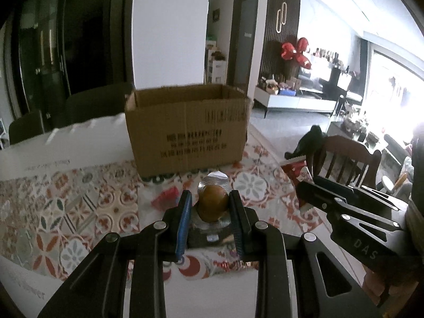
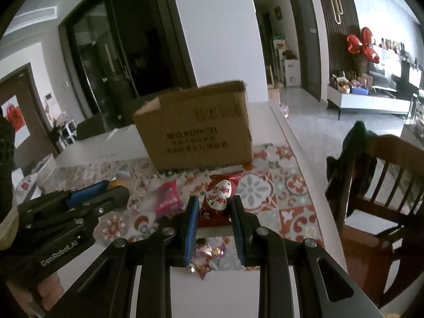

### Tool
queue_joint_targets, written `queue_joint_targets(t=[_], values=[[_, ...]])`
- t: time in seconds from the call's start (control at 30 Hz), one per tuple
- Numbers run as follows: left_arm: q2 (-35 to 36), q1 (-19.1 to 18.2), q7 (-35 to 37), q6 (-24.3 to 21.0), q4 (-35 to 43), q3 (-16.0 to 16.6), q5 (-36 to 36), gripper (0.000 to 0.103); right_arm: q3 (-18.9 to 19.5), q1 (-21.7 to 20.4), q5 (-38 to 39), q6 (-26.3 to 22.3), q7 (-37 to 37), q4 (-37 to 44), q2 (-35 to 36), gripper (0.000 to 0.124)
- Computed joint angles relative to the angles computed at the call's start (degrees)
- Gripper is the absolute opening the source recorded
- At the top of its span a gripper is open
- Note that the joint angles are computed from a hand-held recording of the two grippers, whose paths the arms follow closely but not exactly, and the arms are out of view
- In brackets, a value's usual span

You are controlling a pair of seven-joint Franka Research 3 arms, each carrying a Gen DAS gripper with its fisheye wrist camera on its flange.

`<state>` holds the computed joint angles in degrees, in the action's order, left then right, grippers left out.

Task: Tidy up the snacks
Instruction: 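Lift both held snacks and carry them over the cardboard box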

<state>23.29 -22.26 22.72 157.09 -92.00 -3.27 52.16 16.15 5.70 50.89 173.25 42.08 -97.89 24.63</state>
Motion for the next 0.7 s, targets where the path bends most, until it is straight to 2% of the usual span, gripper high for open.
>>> queue_joint_targets(t=[0.2, 0.4, 0.7], values=[[0.5, -0.3, -0.2, 0.0, 2.8, 1.0, 2.4, 0.029, 2.1, -1.3, 2.5, -0.1, -2.8, 2.9, 0.8, 0.026], [2.0, -0.3, 0.1, -0.8, 6.8, 1.9, 4.1, 0.028, 1.9, -0.7, 2.5, 0.3, -3.5, 7.0, 2.5, 0.026], [5.4, 0.3, 3.0, -1.7, 14.0, 3.1, 2.9, 0.028, 0.7, 0.9, -2.6, -1.4, 0.1, 17.5, 7.8, 0.026]])
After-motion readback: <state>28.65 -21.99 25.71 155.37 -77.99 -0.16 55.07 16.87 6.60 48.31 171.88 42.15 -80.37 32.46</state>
